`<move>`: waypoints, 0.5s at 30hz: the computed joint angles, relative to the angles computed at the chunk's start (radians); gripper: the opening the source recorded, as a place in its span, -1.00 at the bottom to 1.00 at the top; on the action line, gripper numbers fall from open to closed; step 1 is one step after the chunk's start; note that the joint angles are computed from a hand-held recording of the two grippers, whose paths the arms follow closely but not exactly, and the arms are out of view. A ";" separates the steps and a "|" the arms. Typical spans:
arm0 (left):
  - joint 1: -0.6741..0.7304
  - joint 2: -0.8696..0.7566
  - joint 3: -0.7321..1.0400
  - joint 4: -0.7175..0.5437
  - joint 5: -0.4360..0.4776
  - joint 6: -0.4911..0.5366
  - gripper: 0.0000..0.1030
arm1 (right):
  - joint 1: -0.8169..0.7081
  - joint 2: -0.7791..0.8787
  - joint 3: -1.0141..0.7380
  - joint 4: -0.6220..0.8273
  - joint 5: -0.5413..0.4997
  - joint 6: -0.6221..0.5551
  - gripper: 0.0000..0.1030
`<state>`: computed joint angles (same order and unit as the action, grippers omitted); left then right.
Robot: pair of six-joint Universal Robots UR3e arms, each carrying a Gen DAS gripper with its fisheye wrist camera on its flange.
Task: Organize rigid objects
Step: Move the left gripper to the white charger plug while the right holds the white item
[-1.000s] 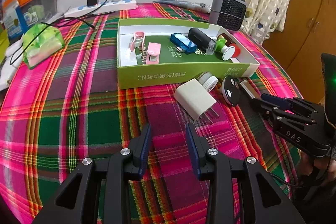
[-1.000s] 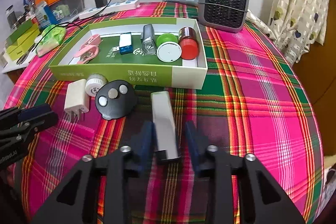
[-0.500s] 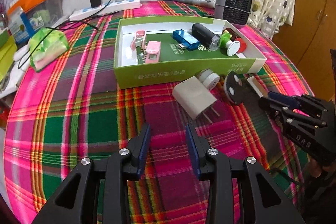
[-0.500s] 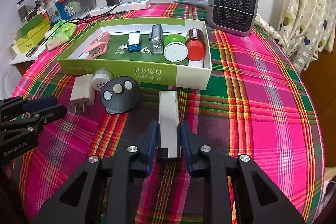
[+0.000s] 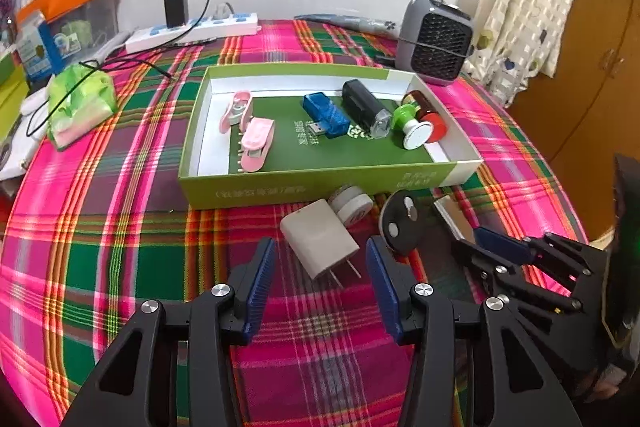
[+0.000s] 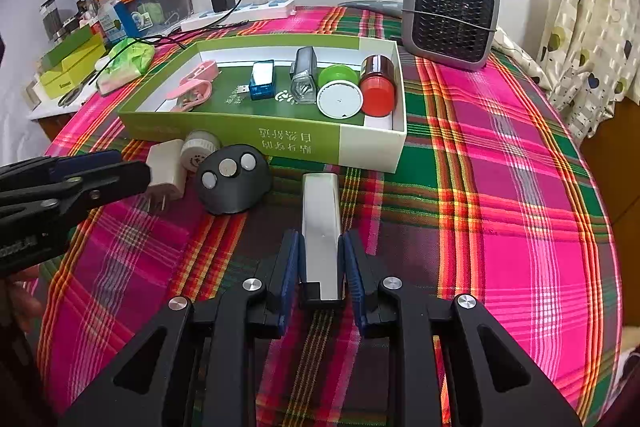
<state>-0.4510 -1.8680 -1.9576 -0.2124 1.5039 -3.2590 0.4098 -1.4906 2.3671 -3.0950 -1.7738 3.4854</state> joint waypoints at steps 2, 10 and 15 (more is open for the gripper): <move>-0.011 -0.020 0.022 -0.011 0.013 -0.008 -0.10 | 0.004 0.003 -0.004 0.004 -0.004 -0.004 -0.52; -0.047 -0.081 0.105 -0.052 0.061 -0.027 -0.10 | -0.008 -0.001 0.002 -0.005 0.010 -0.011 -0.52; -0.055 -0.103 0.125 -0.074 0.101 -0.032 -0.10 | -0.007 0.000 0.002 -0.004 0.009 -0.011 -0.52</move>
<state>-0.5064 -1.9712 -1.8330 -0.2863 1.6050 -3.2913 0.4030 -1.4908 2.3692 -3.0994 -1.7649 3.4746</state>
